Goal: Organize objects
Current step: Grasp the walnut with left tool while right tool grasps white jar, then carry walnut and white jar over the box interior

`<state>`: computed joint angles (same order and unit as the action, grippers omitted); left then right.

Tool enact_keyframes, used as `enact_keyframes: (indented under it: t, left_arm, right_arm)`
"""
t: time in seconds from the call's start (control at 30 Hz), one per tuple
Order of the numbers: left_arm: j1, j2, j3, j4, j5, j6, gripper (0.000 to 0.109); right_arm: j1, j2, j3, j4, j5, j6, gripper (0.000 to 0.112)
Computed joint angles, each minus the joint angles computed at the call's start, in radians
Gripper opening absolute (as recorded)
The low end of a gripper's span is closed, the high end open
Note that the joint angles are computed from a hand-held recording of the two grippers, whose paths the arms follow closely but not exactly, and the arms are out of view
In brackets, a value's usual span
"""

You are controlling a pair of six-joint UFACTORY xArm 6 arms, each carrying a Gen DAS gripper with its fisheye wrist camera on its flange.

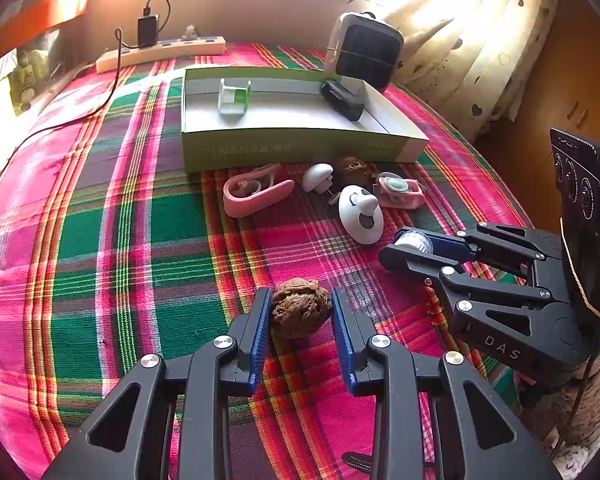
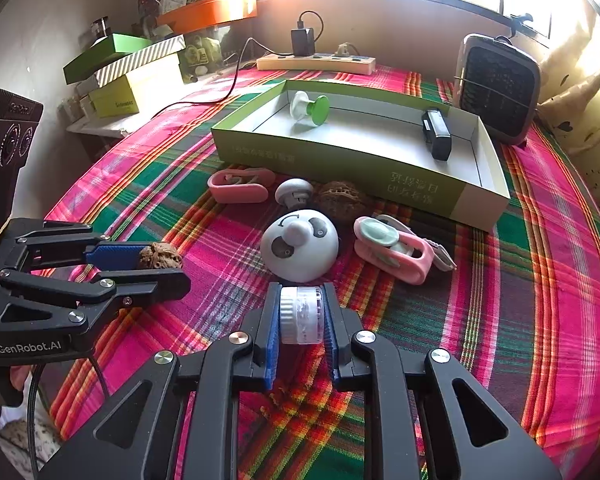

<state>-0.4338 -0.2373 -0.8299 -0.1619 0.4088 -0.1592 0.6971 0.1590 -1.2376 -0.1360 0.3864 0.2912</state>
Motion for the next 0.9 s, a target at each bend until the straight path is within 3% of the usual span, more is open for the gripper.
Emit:
enact_keyframes:
  t: [0.9]
  left_arm:
    - [0.012,0.000,-0.026,-0.005,0.008,0.016,0.028]
  right_arm:
    - [-0.008,-0.004,-0.013,0.014,0.003,-0.004,0.020]
